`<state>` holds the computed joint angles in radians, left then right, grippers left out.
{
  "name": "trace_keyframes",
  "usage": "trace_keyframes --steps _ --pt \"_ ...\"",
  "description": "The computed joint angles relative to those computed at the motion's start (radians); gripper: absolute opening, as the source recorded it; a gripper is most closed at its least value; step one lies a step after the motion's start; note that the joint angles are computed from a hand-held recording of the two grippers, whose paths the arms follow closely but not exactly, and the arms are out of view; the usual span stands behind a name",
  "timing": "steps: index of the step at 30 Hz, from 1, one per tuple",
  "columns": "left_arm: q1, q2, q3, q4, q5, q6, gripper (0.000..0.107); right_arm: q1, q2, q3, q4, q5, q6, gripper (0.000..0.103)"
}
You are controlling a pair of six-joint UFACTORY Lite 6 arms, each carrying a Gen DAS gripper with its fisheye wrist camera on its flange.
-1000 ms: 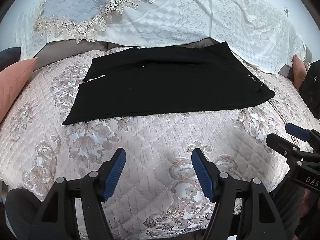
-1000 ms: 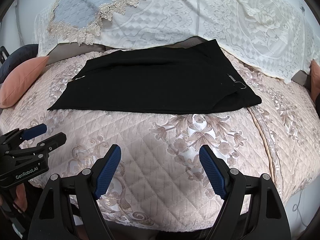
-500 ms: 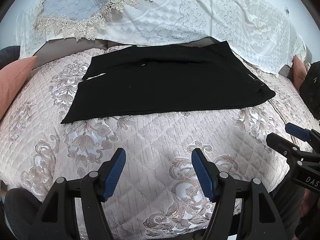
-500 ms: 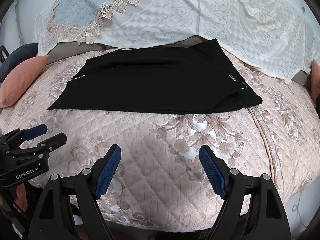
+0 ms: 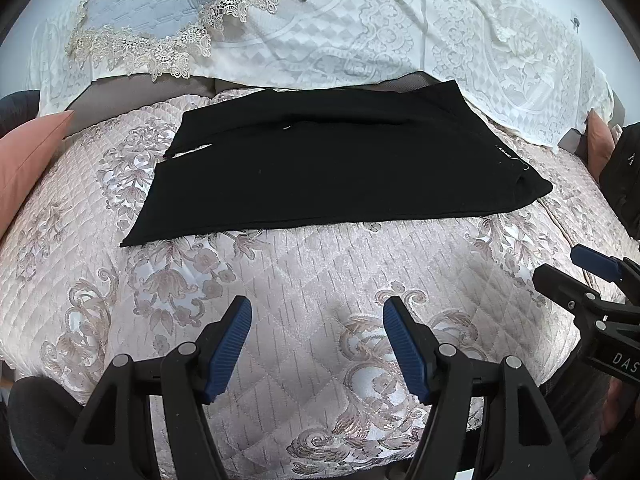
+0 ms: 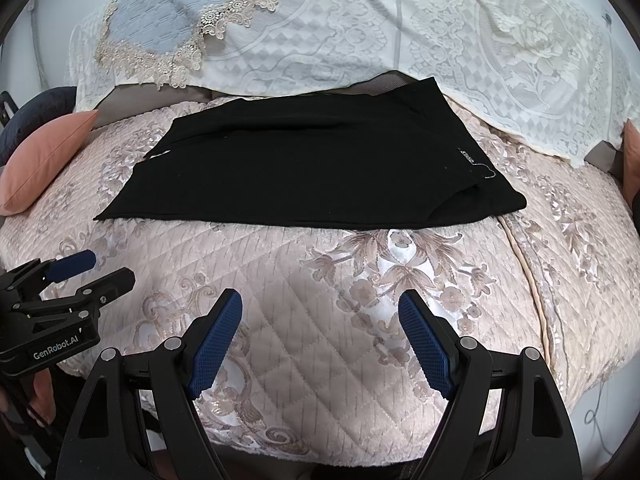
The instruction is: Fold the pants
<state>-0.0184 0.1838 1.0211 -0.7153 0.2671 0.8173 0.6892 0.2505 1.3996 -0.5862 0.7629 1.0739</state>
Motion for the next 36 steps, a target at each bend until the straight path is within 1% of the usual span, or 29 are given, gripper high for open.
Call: trace_keyframes --steps 10,13,16,20,23,27,31,34,36 --pt "-0.004 0.013 0.01 0.008 -0.001 -0.012 0.07 -0.01 0.003 0.004 0.007 -0.005 -0.01 0.081" --pt "-0.003 0.022 0.016 -0.015 0.005 0.002 0.07 -0.019 0.001 -0.005 0.01 -0.014 -0.013 0.081" --pt "0.01 0.036 0.021 -0.073 0.021 0.052 0.07 -0.029 0.0 -0.016 0.014 -0.025 -0.015 0.081" --pt "0.05 0.084 0.051 -0.199 0.077 0.154 0.07 -0.051 -0.005 -0.036 0.019 -0.046 -0.015 0.081" --pt "0.075 0.125 0.084 -0.254 0.109 0.187 0.07 -0.075 -0.006 -0.05 0.029 -0.07 -0.025 0.081" --pt "0.1 0.19 0.15 -0.298 0.153 0.198 0.07 -0.125 -0.008 -0.073 0.047 -0.114 -0.044 0.081" --pt "0.138 0.288 0.252 -0.353 0.223 0.207 0.07 -0.188 -0.006 -0.095 0.079 -0.165 -0.071 0.081" --pt "0.163 0.377 0.344 -0.369 0.277 0.186 0.065 -0.254 -0.007 -0.12 0.132 -0.228 -0.118 0.08" --pt "0.175 0.43 0.4 -0.379 0.307 0.164 0.06 -0.306 -0.007 -0.14 0.184 -0.279 -0.16 0.08"
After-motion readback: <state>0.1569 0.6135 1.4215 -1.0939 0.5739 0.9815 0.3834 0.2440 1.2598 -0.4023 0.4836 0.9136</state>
